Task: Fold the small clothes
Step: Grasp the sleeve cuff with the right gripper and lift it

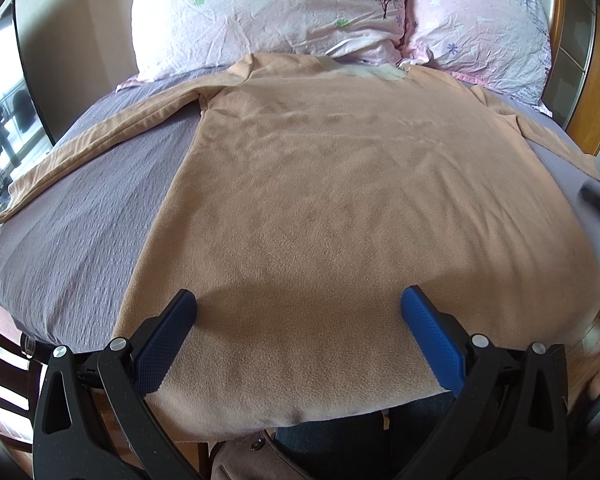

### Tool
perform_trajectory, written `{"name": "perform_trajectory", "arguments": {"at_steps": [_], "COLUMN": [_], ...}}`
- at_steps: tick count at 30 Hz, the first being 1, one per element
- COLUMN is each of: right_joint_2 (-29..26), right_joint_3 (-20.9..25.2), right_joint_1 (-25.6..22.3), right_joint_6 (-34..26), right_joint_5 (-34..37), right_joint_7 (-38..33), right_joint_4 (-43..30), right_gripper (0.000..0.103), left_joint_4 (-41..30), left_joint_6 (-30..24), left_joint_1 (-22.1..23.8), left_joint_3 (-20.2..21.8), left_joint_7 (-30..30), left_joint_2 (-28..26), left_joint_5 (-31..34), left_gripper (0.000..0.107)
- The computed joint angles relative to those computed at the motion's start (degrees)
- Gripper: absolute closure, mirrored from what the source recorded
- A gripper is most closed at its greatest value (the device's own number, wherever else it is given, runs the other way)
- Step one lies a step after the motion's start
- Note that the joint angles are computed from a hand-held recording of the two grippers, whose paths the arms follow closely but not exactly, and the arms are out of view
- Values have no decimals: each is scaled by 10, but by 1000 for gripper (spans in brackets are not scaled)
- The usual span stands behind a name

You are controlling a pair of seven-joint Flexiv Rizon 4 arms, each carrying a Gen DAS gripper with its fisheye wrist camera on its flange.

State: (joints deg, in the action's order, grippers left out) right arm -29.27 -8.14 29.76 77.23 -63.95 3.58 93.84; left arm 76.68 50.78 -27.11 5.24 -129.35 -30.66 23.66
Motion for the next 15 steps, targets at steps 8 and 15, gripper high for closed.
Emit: {"name": "perform_trajectory", "arguments": {"at_steps": [8, 15], "right_joint_2": [-43, -141], "right_joint_3": [91, 94], "right_joint_1": [-187, -229], "right_joint_6": [-11, -91], "right_joint_5": [332, 468], "right_joint_7": [-28, -65], "right_joint_4": [-81, -236], "right_gripper": [49, 58], "left_joint_4": [51, 45], "left_joint_6": [156, 271], "left_joint_1": [28, -13], "left_joint_3": [1, 113], "left_joint_7": [4, -87], "left_joint_2": [3, -8], "left_joint_5": [1, 21], "left_gripper": [5, 5]}}
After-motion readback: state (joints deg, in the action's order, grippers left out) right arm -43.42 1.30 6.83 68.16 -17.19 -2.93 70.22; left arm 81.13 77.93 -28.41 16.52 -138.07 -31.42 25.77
